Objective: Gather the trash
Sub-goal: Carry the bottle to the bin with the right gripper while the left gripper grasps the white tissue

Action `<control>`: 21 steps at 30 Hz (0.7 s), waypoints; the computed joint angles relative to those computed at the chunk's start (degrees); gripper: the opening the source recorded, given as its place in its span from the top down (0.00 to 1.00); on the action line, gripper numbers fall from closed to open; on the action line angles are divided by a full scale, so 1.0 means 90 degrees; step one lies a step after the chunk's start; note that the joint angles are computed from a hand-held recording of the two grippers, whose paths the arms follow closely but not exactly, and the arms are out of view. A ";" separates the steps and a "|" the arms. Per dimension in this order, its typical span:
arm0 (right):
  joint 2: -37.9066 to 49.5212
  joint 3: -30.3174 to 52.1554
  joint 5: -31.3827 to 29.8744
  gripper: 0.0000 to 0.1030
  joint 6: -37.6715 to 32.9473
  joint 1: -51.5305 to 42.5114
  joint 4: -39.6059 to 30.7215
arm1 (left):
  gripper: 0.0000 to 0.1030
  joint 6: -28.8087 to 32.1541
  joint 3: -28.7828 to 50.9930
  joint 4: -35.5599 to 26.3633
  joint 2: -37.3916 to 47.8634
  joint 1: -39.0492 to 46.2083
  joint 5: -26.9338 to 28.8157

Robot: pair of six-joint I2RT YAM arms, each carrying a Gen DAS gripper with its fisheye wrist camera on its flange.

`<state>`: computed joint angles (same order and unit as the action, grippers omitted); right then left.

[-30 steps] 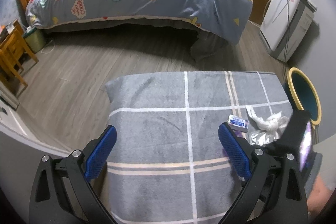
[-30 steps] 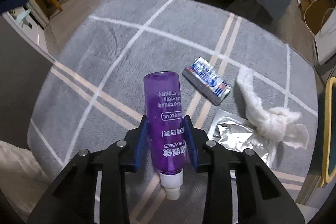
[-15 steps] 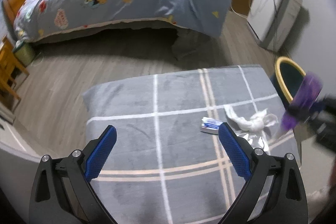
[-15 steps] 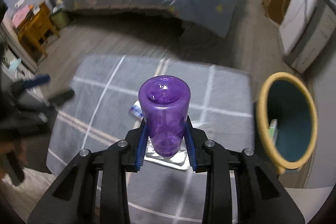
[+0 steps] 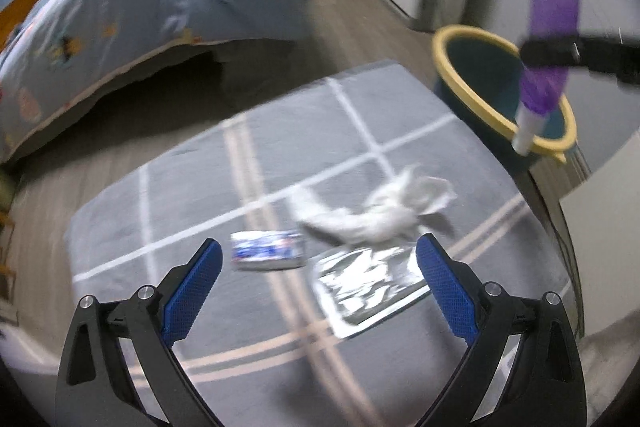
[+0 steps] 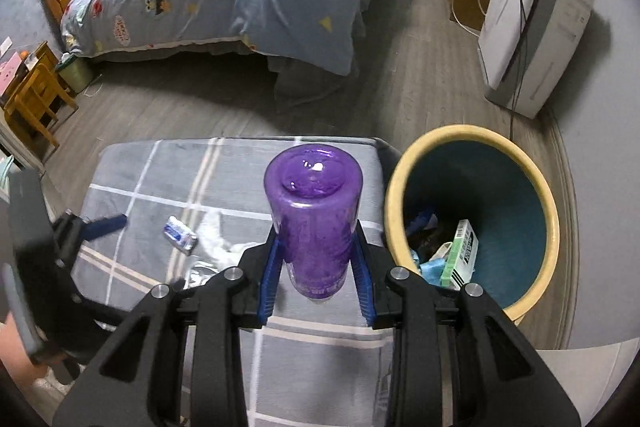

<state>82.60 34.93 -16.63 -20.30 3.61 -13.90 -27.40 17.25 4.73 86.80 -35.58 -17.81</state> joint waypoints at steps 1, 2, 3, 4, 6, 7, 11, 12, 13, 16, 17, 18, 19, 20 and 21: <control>0.0098 0.0063 -0.0060 0.69 -0.0021 -0.0086 -0.0017 | 0.07 -0.0007 0.0125 0.0266 0.0437 -0.0091 0.0049; 0.0196 0.0132 -0.0147 0.69 -0.0070 -0.0207 -0.0049 | 0.09 -0.0016 0.0196 0.0425 0.0683 -0.0124 0.0115; 0.0266 0.0183 -0.0212 0.69 -0.0120 -0.0309 -0.0084 | 0.09 -0.0045 0.0293 0.0607 0.0982 -0.0152 0.0205; 0.0266 0.0185 -0.0250 0.69 -0.0165 -0.0375 -0.0122 | 0.11 -0.0092 0.0403 0.0716 0.1210 -0.0182 0.0261; 0.0348 0.0219 -0.0332 0.69 -0.0248 -0.0507 -0.0144 | 0.20 -0.0106 0.0581 0.0916 0.1601 -0.0175 0.0379; 0.0352 0.0231 -0.0365 0.69 -0.0263 -0.0540 -0.0174 | 0.24 -0.0091 0.0672 0.0958 0.1759 -0.0154 0.0445; 0.0576 0.0380 -0.0510 0.69 -0.0420 -0.0775 -0.0221 | 0.38 -0.0022 0.0984 0.0965 0.2256 -0.0050 0.0486; 0.0624 0.0409 -0.0526 0.69 -0.0436 -0.0810 -0.0225 | 0.40 -0.0004 0.1066 0.0956 0.2364 -0.0004 0.0520; 0.0676 0.0438 -0.0543 0.69 -0.0454 -0.0846 -0.0229 | 0.44 0.0004 0.1102 0.0956 0.2417 0.0009 0.0538; 0.0830 0.0548 -0.0571 0.69 -0.0488 -0.0918 -0.0266 | 0.62 0.0089 0.1172 0.0951 0.2494 0.0034 0.0570; 0.0872 0.0579 -0.0598 0.69 -0.0496 -0.0953 -0.0279 | 0.68 0.0109 0.1173 0.0973 0.2502 0.0038 0.0582; 0.0907 0.0606 -0.0617 0.69 -0.0512 -0.0989 -0.0291 | 0.70 0.0126 0.1169 0.0982 0.2477 0.0025 0.0531; 0.0929 0.0619 -0.0632 0.69 -0.0531 -0.1022 -0.0295 | 0.72 0.0127 0.1158 0.0967 0.2435 0.0011 0.0489; 0.0941 0.0643 -0.0657 0.69 -0.0537 -0.1058 -0.0319 | 0.74 0.0130 0.1146 0.0961 0.2389 0.0010 0.0483; 0.0954 0.0665 -0.0688 0.69 -0.0543 -0.1102 -0.0335 | 0.75 0.0130 0.1125 0.0955 0.2303 0.0005 0.0460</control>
